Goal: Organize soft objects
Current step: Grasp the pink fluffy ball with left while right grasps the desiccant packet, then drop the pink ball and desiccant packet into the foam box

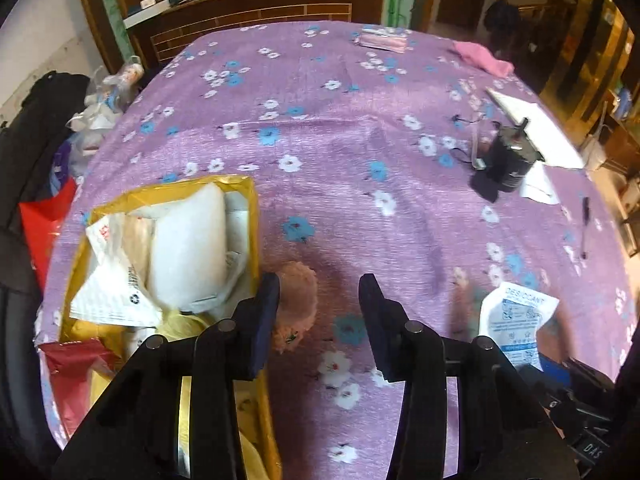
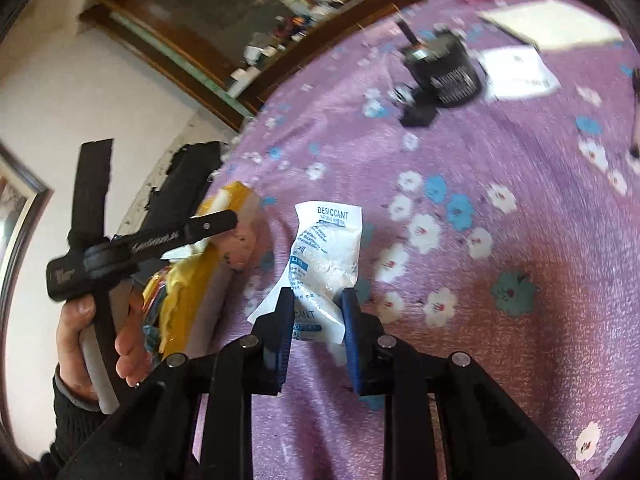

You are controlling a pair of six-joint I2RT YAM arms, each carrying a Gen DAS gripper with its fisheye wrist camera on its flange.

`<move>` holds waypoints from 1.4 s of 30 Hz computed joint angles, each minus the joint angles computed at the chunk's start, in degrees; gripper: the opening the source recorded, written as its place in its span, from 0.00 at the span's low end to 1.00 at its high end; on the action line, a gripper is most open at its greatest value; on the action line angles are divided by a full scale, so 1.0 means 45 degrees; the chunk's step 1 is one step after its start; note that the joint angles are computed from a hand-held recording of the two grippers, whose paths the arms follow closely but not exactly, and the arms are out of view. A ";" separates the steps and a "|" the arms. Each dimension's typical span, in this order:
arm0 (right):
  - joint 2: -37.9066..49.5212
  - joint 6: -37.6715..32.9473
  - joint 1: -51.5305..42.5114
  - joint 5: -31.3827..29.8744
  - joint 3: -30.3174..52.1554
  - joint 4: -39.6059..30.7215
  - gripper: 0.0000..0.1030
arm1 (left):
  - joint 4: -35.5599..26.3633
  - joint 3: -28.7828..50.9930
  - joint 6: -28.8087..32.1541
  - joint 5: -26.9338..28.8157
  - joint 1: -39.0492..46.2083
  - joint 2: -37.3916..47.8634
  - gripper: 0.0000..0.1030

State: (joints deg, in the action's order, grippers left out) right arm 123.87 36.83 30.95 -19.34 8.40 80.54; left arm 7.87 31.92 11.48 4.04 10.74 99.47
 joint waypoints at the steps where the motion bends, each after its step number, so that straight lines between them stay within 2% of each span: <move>1: 0.0093 0.0071 0.0181 0.0156 -0.0026 0.0269 0.22 | 0.0041 0.0090 0.0014 -0.0260 -0.0173 0.0206 0.41; 6: 0.0331 0.0225 0.0101 0.0035 0.0014 0.0542 0.22 | -0.0303 0.0991 -0.0029 -0.0813 -0.0744 0.1789 0.41; 8: 0.0401 0.0262 0.0120 0.0064 0.0041 0.0660 0.22 | 0.0241 0.0897 -0.0124 -0.1395 -0.1072 0.2028 0.36; 9: 0.0388 0.0249 0.0130 0.0090 0.0053 0.0632 0.22 | 0.0466 0.0870 -0.0151 -0.1698 -0.1190 0.2125 0.30; 12: 0.0284 0.0253 0.0188 0.0146 0.0041 0.0494 0.22 | 0.0627 0.0600 -0.0342 -0.1500 -0.1039 0.1771 0.22; 14: 0.0300 0.0215 0.0209 0.0139 -0.0005 0.0567 0.22 | 0.0441 0.0097 -0.0371 -0.0401 -0.0545 0.0901 0.20; 17: 0.0051 0.0140 0.0445 0.0417 0.0041 0.0193 0.22 | -0.0201 -0.0893 -0.0207 0.2017 0.0599 -0.0931 0.20; 20: -0.0493 -0.0065 0.0850 0.0909 0.0179 -0.0681 0.22 | -0.1571 -0.1894 0.0090 0.4456 0.2154 -0.3153 0.20; 21: -0.0696 -0.0117 0.0979 0.1085 0.0243 -0.1002 0.22 | -0.2676 -0.2039 0.0547 0.5625 0.3091 -0.3863 0.20; 24: -0.1610 -0.0384 0.1881 0.2475 0.0360 -0.2469 0.22 | -0.5684 -0.2214 0.2216 0.7897 0.5458 -0.5546 0.20; 26: -0.1909 -0.0651 0.2435 0.3206 0.0436 -0.2918 0.22 | -0.7972 -0.2143 0.4177 0.9037 0.7663 -0.6413 0.20; 27: -0.2042 -0.0690 0.2632 0.3493 0.0507 -0.3213 0.22 | -0.9225 -0.1793 0.5560 0.9627 0.8985 -0.6221 0.20; 28: -0.2145 -0.0573 0.2852 0.3792 0.0583 -0.3494 0.22 | -0.9915 -0.1520 0.6402 0.9860 0.9806 -0.6056 0.20; 31: -0.2192 -0.0049 0.3068 0.3319 0.0658 -0.3509 0.22 | -1.1347 -0.0610 0.8256 1.0166 1.2070 -0.5612 0.20; 33: -0.2699 0.0342 0.3558 0.3216 0.0757 -0.3859 0.22 | -1.2076 0.0068 0.8985 1.0313 1.2967 -0.4986 0.20; 38: -0.5122 0.0330 0.5149 0.3600 0.1771 -0.6839 0.22 | -1.2343 0.0864 0.9967 1.0694 1.4435 -0.3976 0.20; 42: -0.6162 -0.0045 0.6005 0.3832 0.3057 -0.9039 0.22 | -1.2872 0.1626 1.1078 1.1002 1.5607 -0.2865 0.20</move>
State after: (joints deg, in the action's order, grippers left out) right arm 96.14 36.63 57.97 -2.10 22.15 39.86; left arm -50.05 39.24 61.34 53.55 80.97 86.58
